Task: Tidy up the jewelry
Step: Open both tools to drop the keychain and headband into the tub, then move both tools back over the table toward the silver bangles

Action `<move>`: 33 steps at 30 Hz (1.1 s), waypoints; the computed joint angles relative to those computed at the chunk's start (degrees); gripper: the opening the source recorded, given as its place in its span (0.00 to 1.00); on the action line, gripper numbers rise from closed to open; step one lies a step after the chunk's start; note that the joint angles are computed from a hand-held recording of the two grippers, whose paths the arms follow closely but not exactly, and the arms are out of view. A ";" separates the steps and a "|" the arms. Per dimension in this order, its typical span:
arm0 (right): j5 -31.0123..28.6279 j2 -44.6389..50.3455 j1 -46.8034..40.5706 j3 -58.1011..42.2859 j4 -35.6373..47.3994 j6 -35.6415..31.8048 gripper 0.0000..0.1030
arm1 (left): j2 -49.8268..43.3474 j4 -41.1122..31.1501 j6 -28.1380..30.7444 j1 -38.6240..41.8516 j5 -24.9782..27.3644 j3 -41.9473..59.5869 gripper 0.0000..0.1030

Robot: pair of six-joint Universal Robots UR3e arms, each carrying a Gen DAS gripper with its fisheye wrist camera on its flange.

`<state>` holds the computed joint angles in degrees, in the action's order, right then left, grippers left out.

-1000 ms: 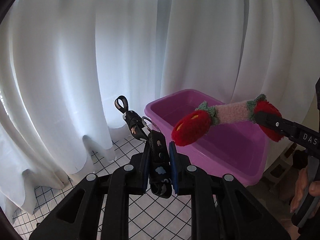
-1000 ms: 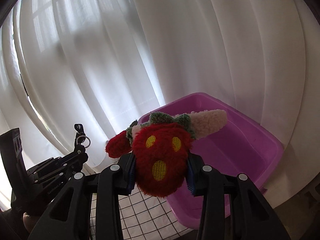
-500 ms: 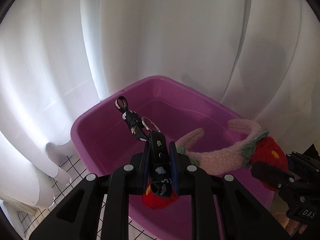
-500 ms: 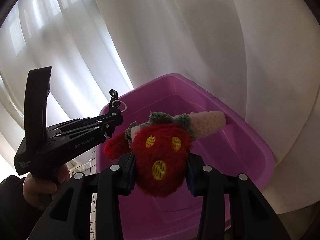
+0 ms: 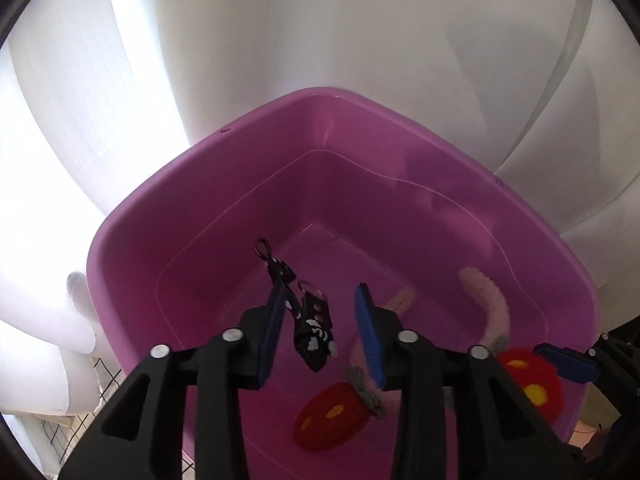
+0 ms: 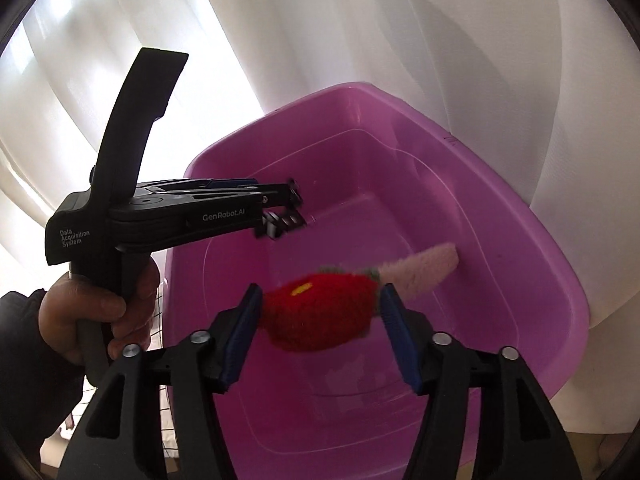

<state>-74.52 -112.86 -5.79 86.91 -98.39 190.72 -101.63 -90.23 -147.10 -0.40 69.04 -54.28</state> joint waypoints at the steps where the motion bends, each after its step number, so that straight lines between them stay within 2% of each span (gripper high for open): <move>1: -0.35 -0.97 0.45 1.37 -1.00 0.49 0.65 | 0.10 0.40 -0.20 0.03 -0.06 -0.12 0.70; 4: -1.84 -0.41 2.06 0.61 -2.00 0.71 0.65 | 0.92 0.98 0.04 0.31 -1.14 -0.54 0.77; 10: 0.19 -2.02 1.31 0.35 -0.69 -0.28 0.65 | 1.87 1.33 -0.11 0.53 -0.06 -1.22 0.87; 16: 0.63 -3.34 2.00 1.46 -0.86 -0.26 0.65 | 3.06 -0.85 -0.06 2.06 -0.80 -0.02 0.88; 21: 0.11 -5.06 3.96 0.69 0.22 0.17 0.66 | 5.73 -3.82 1.42 6.08 -3.84 0.90 0.88; 28: -4.06 -0.93 13.77 -3.97 -2.94 3.65 0.68 | 12.97 -10.90 7.57 17.18 -12.04 0.19 0.92; 33: -6.34 4.62 22.46 -8.55 -5.97 5.96 0.70 | 18.65 -24.08 17.94 32.70 -19.62 1.05 0.93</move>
